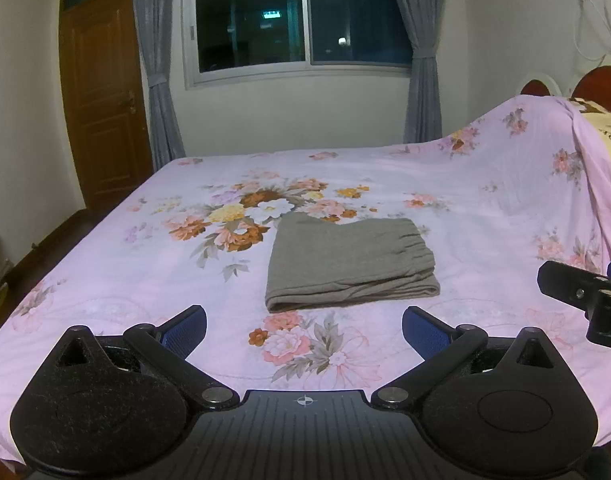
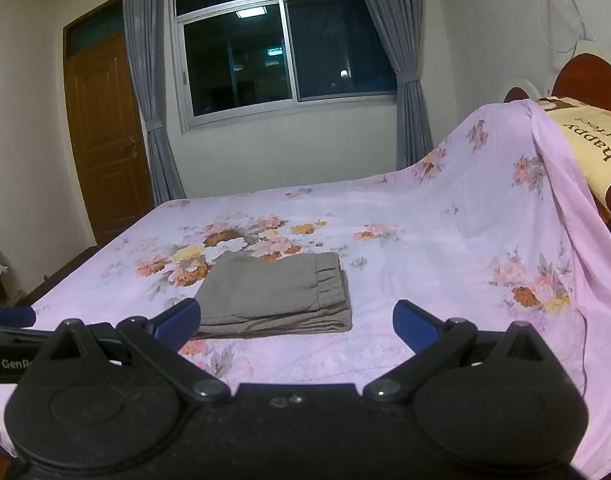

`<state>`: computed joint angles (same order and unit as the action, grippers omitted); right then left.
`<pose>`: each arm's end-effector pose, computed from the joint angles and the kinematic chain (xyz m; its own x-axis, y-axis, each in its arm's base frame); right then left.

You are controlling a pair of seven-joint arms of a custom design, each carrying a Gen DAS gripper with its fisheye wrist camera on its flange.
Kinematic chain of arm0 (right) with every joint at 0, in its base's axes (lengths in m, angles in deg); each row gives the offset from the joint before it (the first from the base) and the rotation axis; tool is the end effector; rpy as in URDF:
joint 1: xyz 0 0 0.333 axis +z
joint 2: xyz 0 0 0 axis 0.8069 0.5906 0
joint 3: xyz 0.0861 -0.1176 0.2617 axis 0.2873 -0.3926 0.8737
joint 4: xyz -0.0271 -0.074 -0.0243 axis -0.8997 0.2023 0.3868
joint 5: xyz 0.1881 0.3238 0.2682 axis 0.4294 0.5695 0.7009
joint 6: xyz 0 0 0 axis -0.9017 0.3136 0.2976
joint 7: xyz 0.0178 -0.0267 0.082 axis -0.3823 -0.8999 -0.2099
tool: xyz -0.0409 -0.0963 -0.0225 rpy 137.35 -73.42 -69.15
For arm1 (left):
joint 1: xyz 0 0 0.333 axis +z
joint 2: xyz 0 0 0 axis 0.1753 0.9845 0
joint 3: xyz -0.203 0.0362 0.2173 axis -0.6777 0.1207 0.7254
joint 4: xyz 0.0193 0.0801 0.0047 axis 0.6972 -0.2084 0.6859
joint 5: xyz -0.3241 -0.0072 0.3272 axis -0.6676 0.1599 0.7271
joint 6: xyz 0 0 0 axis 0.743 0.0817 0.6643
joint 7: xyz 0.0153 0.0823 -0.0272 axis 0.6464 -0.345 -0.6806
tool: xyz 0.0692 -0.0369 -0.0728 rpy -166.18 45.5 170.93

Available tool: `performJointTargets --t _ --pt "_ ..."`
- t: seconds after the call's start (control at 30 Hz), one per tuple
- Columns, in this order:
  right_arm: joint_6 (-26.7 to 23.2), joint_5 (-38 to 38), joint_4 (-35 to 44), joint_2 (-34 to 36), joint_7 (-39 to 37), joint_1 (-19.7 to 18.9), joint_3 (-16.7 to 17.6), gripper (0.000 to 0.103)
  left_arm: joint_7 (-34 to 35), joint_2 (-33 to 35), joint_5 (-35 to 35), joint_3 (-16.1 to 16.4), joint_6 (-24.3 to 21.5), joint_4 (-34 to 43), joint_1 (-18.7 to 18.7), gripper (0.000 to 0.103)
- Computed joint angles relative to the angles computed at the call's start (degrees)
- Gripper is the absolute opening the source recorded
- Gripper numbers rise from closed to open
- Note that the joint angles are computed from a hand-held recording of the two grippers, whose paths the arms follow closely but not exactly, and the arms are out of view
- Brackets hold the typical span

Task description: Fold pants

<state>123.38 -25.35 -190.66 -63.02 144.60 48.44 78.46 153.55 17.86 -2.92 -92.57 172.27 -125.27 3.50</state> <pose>0.4636 0.2389 0.6278 -0.1212 -0.9848 -0.1241 -0.3954 0.1626 -0.9040 0.5219 -0.1521 0.6425 -0.1497 -0.9860 -0.0733 -0.4849 0.1378 -0.8636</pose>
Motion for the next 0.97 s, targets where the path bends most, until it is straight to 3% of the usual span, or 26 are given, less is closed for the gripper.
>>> performJointTargets --t 0.67,0.97 --pt "-0.66 -0.03 2.19 3.96 -1.74 2.08 -2.12 0.103 -0.72 3.79 -0.09 -0.36 -1.10 2.79 0.28 0.103" --pt "-0.61 -0.53 3.52 7.06 -2.14 3.13 -4.01 0.103 -1.86 7.79 1.15 -1.11 1.26 5.16 1.32 0.103"
